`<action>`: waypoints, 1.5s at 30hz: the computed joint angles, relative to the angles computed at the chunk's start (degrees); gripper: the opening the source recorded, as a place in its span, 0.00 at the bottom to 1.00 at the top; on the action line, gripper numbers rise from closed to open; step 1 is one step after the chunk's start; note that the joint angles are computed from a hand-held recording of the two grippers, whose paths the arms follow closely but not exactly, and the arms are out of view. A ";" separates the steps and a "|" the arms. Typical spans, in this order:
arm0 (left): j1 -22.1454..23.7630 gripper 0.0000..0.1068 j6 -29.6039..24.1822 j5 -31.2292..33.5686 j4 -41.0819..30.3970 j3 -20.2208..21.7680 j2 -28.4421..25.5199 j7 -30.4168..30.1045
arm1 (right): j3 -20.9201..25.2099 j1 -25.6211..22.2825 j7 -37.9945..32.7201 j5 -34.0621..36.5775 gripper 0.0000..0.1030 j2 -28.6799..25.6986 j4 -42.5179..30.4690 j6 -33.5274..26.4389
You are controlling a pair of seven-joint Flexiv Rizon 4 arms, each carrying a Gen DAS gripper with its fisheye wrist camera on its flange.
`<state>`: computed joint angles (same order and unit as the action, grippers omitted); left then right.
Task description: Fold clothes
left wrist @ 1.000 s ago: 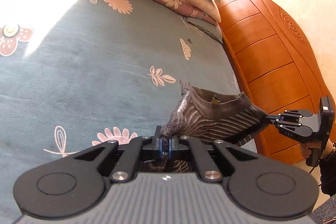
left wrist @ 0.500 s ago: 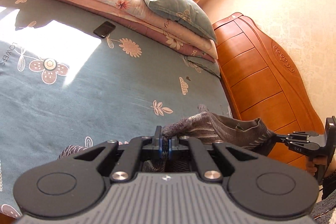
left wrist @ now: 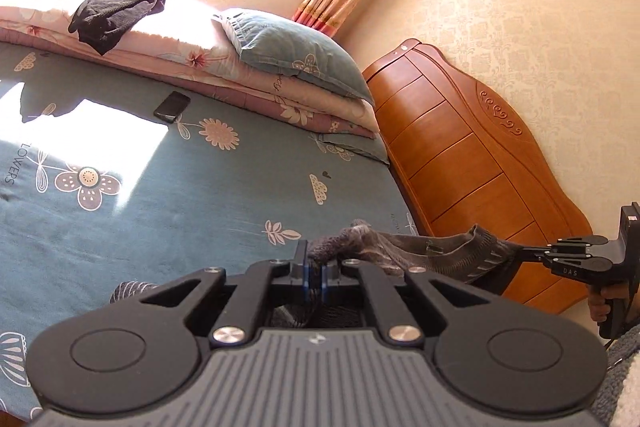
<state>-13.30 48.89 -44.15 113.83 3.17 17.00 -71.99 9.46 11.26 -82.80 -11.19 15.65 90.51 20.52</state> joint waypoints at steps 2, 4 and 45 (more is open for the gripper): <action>-0.14 0.02 -1.03 0.35 -1.06 0.18 1.03 0.91 | 0.47 0.08 0.60 -0.84 0.02 0.64 -1.39 -0.94; -0.14 0.02 -1.90 0.78 -2.09 0.31 1.62 1.20 | 1.01 0.13 0.92 -2.07 0.02 1.11 -2.51 -1.80; 2.06 0.03 14.18 31.22 -41.04 -4.70 -61.61 -19.36 | -11.17 -3.00 3.67 -9.72 0.03 -50.58 -4.25 40.54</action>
